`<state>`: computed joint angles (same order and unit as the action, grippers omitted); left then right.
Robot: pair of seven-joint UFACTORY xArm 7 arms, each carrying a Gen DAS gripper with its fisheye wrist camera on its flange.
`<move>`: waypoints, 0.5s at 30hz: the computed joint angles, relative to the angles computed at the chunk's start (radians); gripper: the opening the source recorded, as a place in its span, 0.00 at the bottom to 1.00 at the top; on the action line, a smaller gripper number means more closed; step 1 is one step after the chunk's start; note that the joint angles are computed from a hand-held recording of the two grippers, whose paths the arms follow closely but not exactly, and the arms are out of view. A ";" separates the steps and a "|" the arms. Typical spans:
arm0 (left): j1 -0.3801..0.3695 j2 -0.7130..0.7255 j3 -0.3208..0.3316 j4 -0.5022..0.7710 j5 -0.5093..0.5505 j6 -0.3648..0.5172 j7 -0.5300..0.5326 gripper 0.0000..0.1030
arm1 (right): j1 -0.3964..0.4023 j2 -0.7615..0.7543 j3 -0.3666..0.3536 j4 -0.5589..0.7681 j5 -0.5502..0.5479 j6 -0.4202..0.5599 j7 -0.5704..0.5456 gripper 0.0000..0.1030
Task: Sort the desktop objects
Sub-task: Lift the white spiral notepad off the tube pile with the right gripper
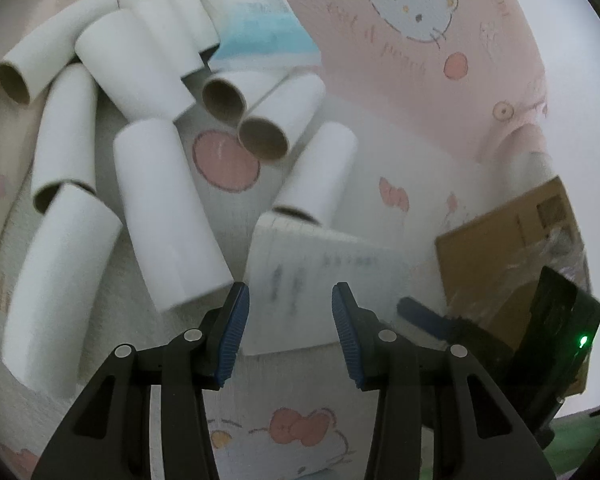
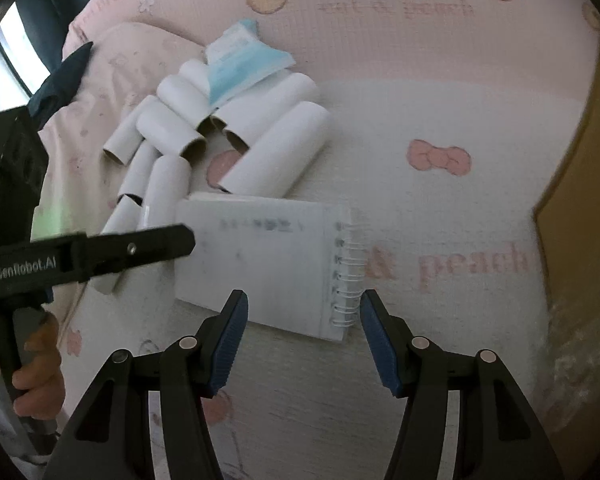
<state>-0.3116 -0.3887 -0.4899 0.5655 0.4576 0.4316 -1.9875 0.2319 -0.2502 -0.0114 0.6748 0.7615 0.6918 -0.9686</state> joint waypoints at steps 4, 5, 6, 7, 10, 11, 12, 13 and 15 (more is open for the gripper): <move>-0.015 -0.015 -0.024 0.001 0.001 0.048 -0.025 0.46 | -0.006 0.003 -0.022 0.015 0.053 0.030 -0.018 0.56; -0.021 -0.017 -0.030 0.000 -0.001 0.065 -0.031 0.47 | -0.007 0.006 -0.027 0.020 0.073 0.036 -0.032 0.58; -0.026 -0.020 -0.030 -0.007 0.000 0.064 -0.038 0.48 | -0.009 0.014 -0.029 0.028 0.087 0.045 -0.047 0.60; -0.029 -0.022 -0.032 -0.017 0.002 0.054 -0.049 0.49 | -0.012 0.022 -0.026 0.035 0.093 0.050 -0.052 0.62; -0.014 -0.030 -0.044 -0.051 0.015 0.014 -0.111 0.49 | -0.021 0.058 -0.004 0.060 0.078 0.052 -0.043 0.62; 0.003 -0.041 -0.059 -0.065 0.032 -0.005 -0.150 0.49 | -0.023 0.063 0.001 0.065 0.076 0.052 -0.044 0.62; 0.028 -0.054 -0.079 -0.075 0.055 -0.020 -0.190 0.49 | -0.022 0.075 0.008 0.072 0.077 0.047 -0.047 0.62; 0.046 -0.066 -0.092 -0.085 0.071 -0.033 -0.218 0.49 | -0.024 0.080 0.011 0.075 0.081 0.048 -0.053 0.62; 0.088 -0.072 -0.116 -0.096 0.107 -0.075 -0.261 0.49 | -0.027 0.099 0.021 0.090 0.071 0.051 -0.050 0.62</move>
<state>-0.2237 -0.4605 -0.6054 0.4694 0.5644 0.3562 -2.2482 0.2052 -0.1512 0.0094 0.7645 0.8325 0.7423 -1.0189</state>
